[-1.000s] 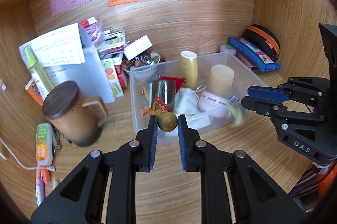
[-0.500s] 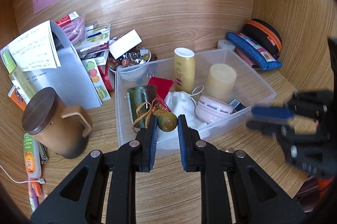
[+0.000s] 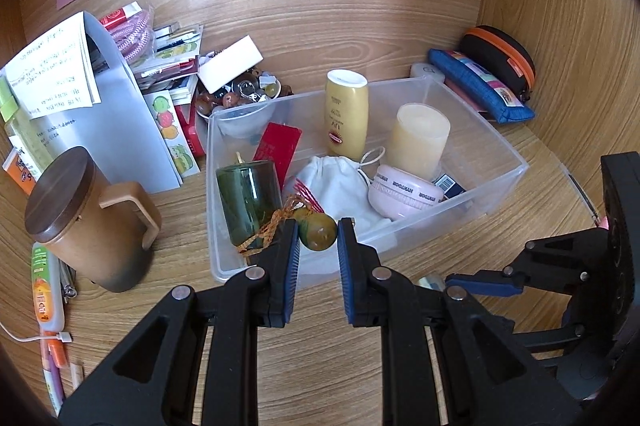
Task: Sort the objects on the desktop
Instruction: 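Grasp the green square card on the desk with the right tool, then open the left tool to drop the gourd charm into the box while the right lifts the card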
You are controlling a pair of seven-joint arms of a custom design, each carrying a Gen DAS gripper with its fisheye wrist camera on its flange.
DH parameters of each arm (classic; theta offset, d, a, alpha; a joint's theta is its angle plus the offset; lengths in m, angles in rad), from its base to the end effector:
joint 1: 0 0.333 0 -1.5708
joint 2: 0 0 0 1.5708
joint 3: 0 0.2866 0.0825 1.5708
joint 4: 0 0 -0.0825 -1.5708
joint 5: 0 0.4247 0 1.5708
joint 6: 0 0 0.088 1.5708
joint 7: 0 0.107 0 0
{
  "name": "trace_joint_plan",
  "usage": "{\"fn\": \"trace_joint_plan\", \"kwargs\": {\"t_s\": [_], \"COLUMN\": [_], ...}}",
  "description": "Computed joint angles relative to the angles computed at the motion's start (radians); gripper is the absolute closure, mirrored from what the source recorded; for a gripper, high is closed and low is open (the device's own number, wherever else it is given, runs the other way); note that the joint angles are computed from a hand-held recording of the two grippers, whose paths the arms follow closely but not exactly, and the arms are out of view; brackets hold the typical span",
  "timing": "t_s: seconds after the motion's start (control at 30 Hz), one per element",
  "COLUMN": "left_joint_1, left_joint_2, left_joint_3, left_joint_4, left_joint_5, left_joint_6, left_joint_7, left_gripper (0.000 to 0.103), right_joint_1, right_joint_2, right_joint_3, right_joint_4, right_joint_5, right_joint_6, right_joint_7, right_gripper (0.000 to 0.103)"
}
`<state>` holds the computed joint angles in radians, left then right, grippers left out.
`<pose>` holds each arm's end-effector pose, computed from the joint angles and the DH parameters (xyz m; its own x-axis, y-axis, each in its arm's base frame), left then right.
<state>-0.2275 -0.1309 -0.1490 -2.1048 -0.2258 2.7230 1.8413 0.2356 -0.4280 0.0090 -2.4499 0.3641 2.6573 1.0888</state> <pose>0.5643 -0.2172 0.5172 -0.4654 -0.8851 0.0031 -0.6431 0.3357 -0.6883 0.4951 0.1134 0.4816 0.4523 -0.8914 -0.0294 -0.7024 -0.3357 -0.6276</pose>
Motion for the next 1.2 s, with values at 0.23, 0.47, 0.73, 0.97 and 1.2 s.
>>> {"fn": "trace_joint_plan", "kwargs": {"t_s": [0.23, 0.47, 0.73, 0.97, 1.2], "left_joint_1": [-0.003, 0.000, 0.030, 0.047, 0.019], "left_joint_2": [0.002, 0.024, 0.121, 0.108, 0.029], "left_joint_3": [0.002, 0.001, -0.019, -0.043, -0.031], "left_joint_4": [-0.001, 0.026, 0.139, 0.120, 0.047], "left_joint_5": [-0.024, -0.038, -0.068, -0.033, -0.027], "left_joint_6": [0.005, -0.007, -0.095, -0.073, 0.003], "left_joint_7": [0.015, 0.031, 0.040, 0.007, 0.020], "left_gripper": [0.085, 0.085, 0.085, 0.083, 0.055], "right_joint_1": [-0.041, -0.041, -0.022, -0.010, -0.021], "right_joint_2": [0.048, 0.076, 0.079, 0.080, 0.078], "right_joint_3": [0.051, 0.061, 0.039, 0.017, 0.033], "right_joint_4": [0.029, 0.039, 0.043, 0.061, 0.071], "right_joint_5": [-0.123, -0.190, -0.177, -0.109, -0.126], "right_joint_6": [0.020, 0.062, 0.064, 0.031, 0.000], "right_joint_7": [0.087, 0.103, 0.090, 0.048, 0.041], "right_gripper": [0.078, 0.078, 0.083, 0.093, 0.095]}}
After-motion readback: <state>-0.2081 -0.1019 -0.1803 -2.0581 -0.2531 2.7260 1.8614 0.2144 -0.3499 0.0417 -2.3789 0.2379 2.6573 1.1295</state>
